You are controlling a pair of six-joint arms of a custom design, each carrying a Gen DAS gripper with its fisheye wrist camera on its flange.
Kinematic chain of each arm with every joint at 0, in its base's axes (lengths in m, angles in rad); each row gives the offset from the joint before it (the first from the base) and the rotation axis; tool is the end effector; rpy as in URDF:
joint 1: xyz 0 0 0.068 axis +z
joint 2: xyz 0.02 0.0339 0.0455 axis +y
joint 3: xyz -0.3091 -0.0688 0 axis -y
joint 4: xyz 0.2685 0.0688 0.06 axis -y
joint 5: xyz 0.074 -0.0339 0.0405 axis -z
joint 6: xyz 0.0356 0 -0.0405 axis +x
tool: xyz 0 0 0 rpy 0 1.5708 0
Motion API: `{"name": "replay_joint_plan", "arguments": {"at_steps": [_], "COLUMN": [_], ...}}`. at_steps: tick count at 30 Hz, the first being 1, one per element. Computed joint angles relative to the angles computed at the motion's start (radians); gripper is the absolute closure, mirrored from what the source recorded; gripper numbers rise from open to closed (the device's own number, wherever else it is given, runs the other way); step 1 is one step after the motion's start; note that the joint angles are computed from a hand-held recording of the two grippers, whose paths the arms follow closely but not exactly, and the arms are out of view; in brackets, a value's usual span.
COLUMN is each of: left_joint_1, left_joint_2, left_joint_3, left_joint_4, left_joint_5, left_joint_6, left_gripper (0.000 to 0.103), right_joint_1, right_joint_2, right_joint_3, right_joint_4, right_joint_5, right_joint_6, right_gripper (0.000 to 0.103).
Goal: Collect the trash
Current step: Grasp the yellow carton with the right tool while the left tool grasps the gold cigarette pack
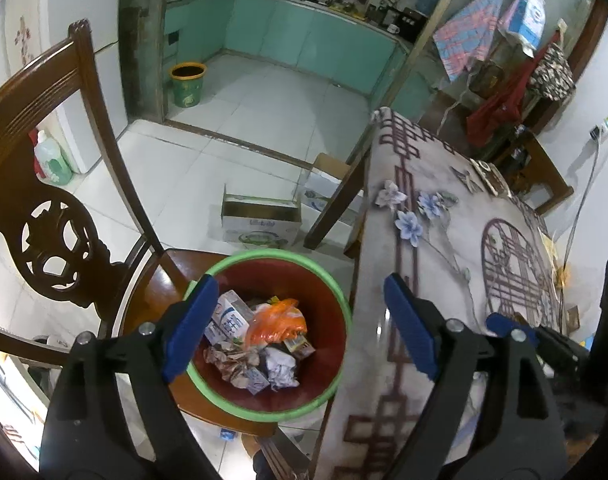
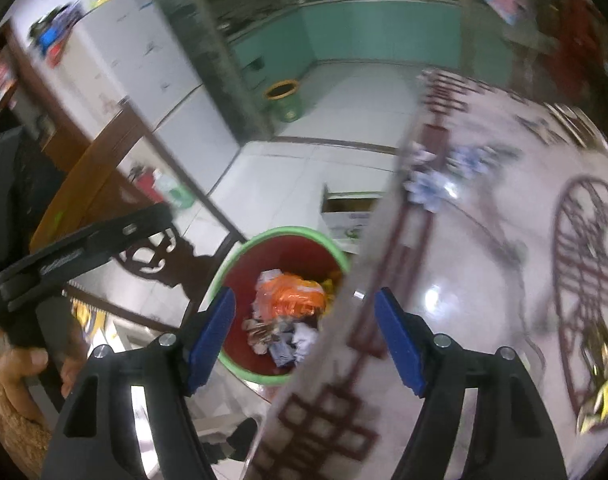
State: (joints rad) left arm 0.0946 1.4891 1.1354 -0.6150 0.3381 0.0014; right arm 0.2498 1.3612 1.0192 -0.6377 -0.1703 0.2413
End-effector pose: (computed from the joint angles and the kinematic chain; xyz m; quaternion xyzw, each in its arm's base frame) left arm 0.3280 0.0193 0.2962 0.0060 0.9427 -0.1465 0.2997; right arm 0.2791 0.0774 0.2917 -0.0288 0.9531 0.1495 0.2617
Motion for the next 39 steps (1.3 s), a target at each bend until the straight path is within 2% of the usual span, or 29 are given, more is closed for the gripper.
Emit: {"name": "replay_joint_plan", "arguments": {"at_steps": [3, 6, 10, 13, 15, 17, 23, 27, 30, 33, 35, 38, 39], "left_joint_1": [-0.056, -0.119, -0.25, -0.361, -0.455, -0.537, -0.76, -0.863, -0.911, -0.951, -0.974, -0.993, -0.998], "left_joint_2": [-0.03, -0.054, -0.097, -0.109, -0.103, -0.089, 0.004, 0.115, 0.233, 0.324, 0.393, 0.494, 0.515], "left_joint_3": [-0.02, -0.034, -0.057, -0.064, -0.059, -0.046, 0.028, 0.113, 0.211, 0.289, 0.348, 0.419, 0.437], "left_joint_4": [-0.011, -0.017, -0.008, 0.001, 0.005, 0.006, 0.016, 0.018, 0.021, 0.01, -0.015, -0.031, -0.035], "left_joint_5": [-0.02, -0.045, -0.095, -0.143, -0.18, -0.211, -0.289, -0.323, -0.304, -0.306, -0.3, -0.249, -0.237], "left_joint_6": [-0.004, -0.018, -0.072, -0.134, -0.19, -0.238, -0.397, -0.526, -0.677, -0.749, -0.79, -0.875, -0.891], "left_gripper": [0.02, 0.02, 0.017, 0.017, 0.017, 0.017, 0.014, 0.013, 0.013, 0.013, 0.013, 0.013, 0.013], "right_joint_1": [-0.105, -0.264, -0.587, -0.874, -1.035, -1.11, -1.225, -1.266, -1.282, -1.286, -1.3, -1.355, -1.368], "right_joint_2": [-0.078, -0.166, -0.242, -0.251, -0.199, -0.109, 0.117, 0.247, 0.316, 0.333, 0.369, 0.428, 0.434], "right_joint_3": [-0.056, -0.116, -0.169, -0.188, -0.186, -0.164, -0.109, -0.052, -0.013, 0.012, 0.057, 0.157, 0.182], "right_joint_4": [-0.023, -0.049, -0.076, -0.064, -0.045, -0.044, -0.047, -0.1, -0.125, -0.149, -0.193, -0.281, -0.291], "right_joint_5": [-0.008, -0.007, -0.032, -0.075, -0.106, -0.111, -0.124, -0.181, -0.223, -0.242, -0.27, -0.312, -0.317], "right_joint_6": [-0.002, -0.031, -0.093, -0.134, -0.167, -0.212, -0.312, -0.411, -0.459, -0.577, -0.653, -0.735, -0.758], "right_gripper": [0.033, 0.028, 0.026, 0.017, 0.016, 0.016, 0.016, 0.016, 0.014, 0.029, 0.045, 0.06, 0.062]}}
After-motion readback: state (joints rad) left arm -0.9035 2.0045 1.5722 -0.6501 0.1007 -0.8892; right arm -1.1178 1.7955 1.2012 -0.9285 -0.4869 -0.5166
